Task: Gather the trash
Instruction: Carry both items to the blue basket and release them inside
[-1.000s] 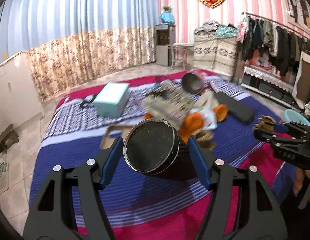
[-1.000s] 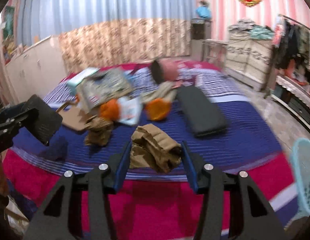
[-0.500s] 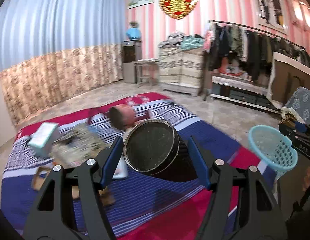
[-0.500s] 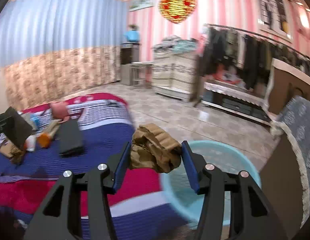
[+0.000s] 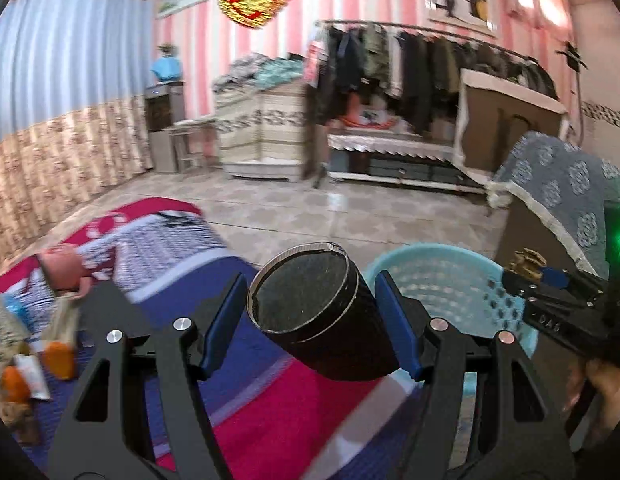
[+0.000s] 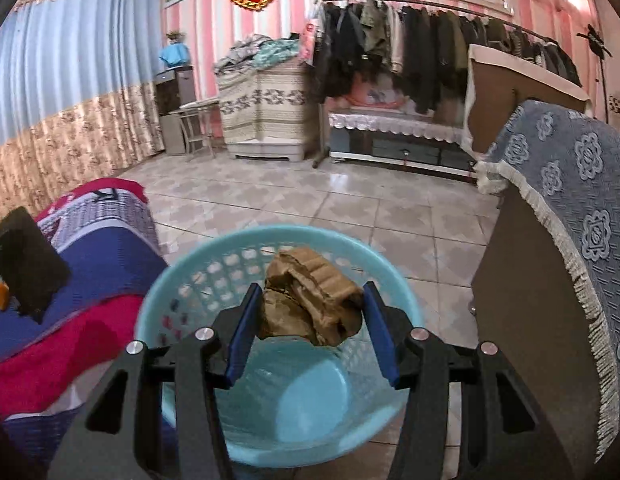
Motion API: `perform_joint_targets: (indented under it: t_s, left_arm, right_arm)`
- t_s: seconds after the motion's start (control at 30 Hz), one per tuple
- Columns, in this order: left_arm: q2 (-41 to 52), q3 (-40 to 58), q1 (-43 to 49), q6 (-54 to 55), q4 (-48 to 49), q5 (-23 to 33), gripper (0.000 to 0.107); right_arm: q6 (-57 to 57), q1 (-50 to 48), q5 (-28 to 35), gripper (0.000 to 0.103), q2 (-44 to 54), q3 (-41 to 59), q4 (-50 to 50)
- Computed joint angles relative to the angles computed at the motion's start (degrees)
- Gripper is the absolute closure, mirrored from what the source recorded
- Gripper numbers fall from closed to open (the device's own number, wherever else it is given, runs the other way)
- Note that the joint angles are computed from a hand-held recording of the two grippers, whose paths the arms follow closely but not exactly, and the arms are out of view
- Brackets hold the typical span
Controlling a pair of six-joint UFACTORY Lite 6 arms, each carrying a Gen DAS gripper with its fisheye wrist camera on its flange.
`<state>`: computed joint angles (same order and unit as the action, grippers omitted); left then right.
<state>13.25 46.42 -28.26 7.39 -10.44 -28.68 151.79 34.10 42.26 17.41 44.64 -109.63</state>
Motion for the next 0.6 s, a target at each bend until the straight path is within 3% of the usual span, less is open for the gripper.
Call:
perform_joint_targets:
  t_s: [0.23, 0.47, 0.6]
  left_arm:
    - [17.8, 18.2, -8.9, 6.6, -7.4, 2.2, 0.042]
    - [26.4, 29.5, -11.9, 12.1, -11.7, 5.7, 0.041]
    - [26.7, 31.0, -11.1, 11.9, -12.8, 6.5, 0.019]
  right_arm:
    - [6.4, -4.1, 1.1, 0.052, 0.8, -2.8, -3.6]
    - [10.2, -5.5, 2.5, 0.052, -0.3, -5.3, -6.1]
    - [11.3, -6.1, 2.0, 0.052, 0.4, -4.9, -7.0]
